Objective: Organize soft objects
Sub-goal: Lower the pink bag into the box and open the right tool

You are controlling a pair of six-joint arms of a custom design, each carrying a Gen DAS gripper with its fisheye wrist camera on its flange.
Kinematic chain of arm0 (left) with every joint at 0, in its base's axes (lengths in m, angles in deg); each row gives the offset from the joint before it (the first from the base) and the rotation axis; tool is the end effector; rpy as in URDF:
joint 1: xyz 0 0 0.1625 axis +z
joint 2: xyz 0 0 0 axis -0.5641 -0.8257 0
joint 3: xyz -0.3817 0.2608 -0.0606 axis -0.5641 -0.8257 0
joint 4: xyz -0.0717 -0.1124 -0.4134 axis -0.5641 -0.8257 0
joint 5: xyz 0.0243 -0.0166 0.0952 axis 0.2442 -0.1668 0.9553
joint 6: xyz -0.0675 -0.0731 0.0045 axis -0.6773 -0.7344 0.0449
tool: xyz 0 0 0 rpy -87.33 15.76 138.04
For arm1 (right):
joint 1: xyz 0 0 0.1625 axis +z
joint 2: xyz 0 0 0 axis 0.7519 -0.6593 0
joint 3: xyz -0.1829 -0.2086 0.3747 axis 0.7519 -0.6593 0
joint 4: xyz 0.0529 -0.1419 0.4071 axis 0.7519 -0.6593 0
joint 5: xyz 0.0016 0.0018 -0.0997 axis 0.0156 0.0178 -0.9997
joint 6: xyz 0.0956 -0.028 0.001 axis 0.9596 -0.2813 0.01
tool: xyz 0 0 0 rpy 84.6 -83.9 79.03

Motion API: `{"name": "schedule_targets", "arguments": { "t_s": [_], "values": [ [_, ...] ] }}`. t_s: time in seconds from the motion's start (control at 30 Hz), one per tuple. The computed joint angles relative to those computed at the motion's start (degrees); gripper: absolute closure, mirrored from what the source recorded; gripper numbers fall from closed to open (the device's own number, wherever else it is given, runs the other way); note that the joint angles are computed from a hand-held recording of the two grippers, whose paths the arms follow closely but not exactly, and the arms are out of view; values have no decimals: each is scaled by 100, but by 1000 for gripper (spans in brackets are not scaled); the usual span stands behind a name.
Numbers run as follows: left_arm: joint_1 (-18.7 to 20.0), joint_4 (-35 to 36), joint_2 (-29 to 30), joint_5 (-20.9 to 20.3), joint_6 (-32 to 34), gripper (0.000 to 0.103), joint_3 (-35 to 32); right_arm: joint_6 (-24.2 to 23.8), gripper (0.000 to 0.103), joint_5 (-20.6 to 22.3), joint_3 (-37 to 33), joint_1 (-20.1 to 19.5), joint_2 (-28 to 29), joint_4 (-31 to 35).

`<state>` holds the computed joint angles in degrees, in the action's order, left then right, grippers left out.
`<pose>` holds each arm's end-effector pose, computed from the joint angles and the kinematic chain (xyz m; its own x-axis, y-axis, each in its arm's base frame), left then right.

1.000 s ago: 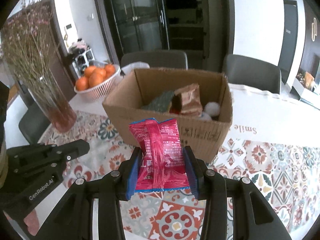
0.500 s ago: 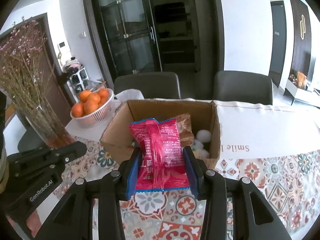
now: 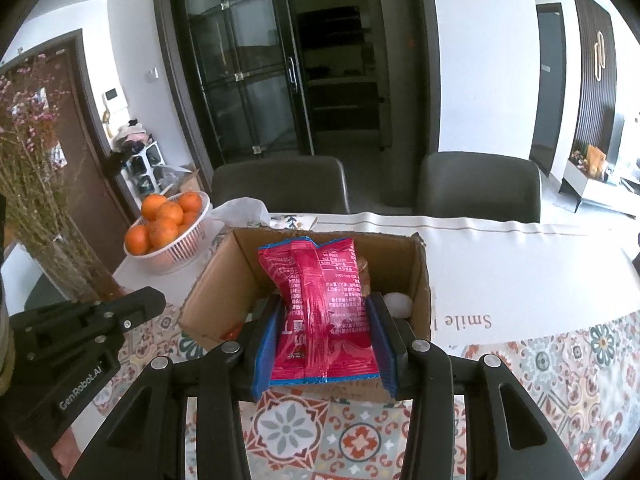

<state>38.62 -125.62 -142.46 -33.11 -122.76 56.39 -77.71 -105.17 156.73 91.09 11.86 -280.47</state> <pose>-0.0981 -0.2153 0.3441 -0.7512 -0.0558 -0.6578 0.4391 0.7018 -0.5610 0.4105 -0.2559 0.0225 -0.7256 -0.3850 0.5703 -0.6552 0.6399 -0.4016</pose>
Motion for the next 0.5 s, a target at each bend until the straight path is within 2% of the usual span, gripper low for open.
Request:
{"name": "schedule_targets", "arguments": {
  "t_s": [0.27, 0.37, 0.47, 0.5],
  "values": [
    [780, -855, 286, 416, 873, 100, -2, -18, 60, 8, -202, -130, 58, 197],
    [1063, -1174, 378, 525, 1166, 97, 19, 7, 59, 8, -283, -184, 85, 328],
    [1293, -1265, 497, 561, 1192, 61, -1, 134, 51, -31, -378, -227, 87, 606],
    [1278, -1195, 471, 585, 1118, 60, 2, 168, 49, -104, -400, -219, 104, 659]
  ]
}}
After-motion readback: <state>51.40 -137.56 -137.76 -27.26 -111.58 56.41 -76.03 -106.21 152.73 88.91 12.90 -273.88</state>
